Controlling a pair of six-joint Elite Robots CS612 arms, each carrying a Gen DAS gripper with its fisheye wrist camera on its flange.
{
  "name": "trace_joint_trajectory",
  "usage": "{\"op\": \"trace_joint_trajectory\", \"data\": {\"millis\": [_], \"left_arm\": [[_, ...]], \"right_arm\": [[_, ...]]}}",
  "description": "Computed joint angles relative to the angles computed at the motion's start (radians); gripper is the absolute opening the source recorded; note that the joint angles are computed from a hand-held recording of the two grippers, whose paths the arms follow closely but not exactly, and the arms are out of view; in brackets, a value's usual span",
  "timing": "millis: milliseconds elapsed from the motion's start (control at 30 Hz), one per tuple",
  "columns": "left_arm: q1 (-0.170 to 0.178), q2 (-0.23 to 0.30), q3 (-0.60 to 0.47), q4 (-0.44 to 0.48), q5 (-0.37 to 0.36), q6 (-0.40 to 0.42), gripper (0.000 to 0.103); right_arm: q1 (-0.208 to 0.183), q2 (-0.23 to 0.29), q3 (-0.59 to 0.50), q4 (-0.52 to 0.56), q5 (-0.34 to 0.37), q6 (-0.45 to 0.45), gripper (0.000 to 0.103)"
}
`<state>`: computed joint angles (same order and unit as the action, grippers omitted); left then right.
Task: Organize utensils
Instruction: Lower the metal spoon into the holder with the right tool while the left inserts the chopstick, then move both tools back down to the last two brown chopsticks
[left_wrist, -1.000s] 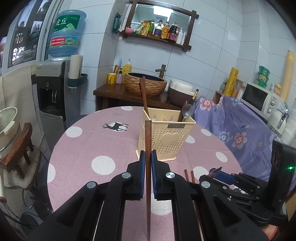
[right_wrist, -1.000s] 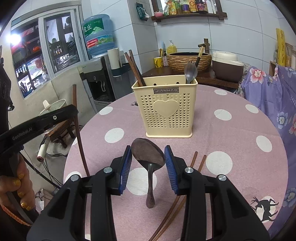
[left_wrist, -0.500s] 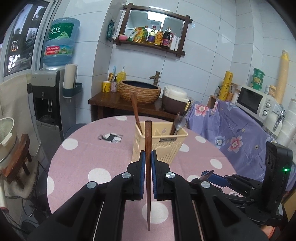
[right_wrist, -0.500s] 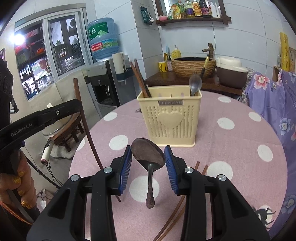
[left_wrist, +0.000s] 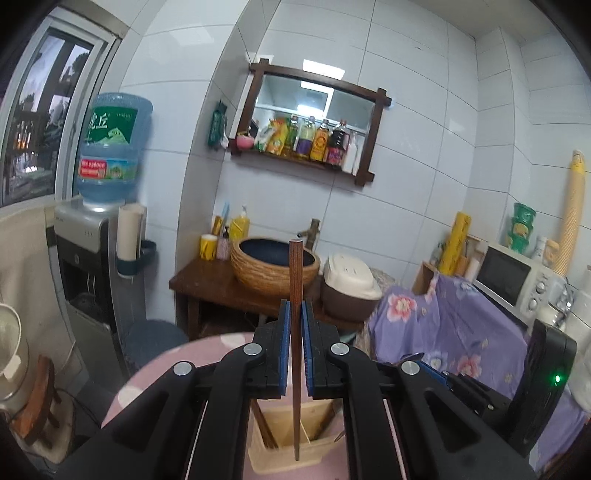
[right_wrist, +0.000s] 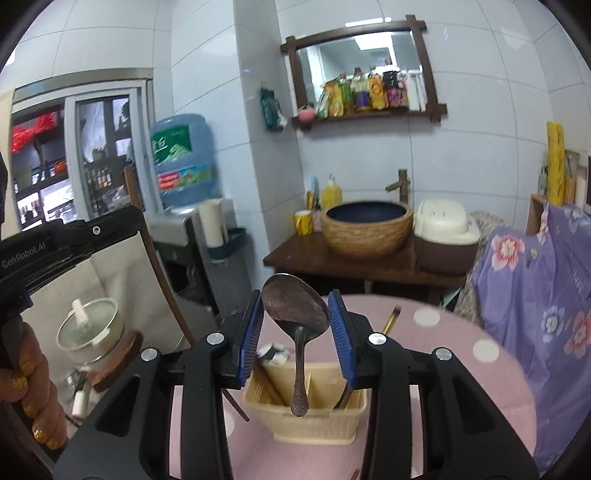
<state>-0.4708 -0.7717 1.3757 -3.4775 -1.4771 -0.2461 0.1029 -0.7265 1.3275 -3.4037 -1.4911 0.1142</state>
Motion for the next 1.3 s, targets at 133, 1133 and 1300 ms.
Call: {"op": "trace_joint_trajectory", "data": {"millis": [133,1133,1300], "left_arm": [[-0.01,0.055,-0.068,0.017,0.054,0.01,0.007],[-0.014,0.065,0.171,-0.052,0.024,0.004,0.055],[-0.032,0.052,0.271,-0.042,0.086,0.008,0.055]], "right_arm": [[0.0,0.059,-0.067,0.038,-0.021,0.01,0.037],[0.012,0.045,0.194,-0.072,-0.17,-0.02,0.053],[0.01,0.001,0.315,0.036,-0.196,0.068,0.061]]}}
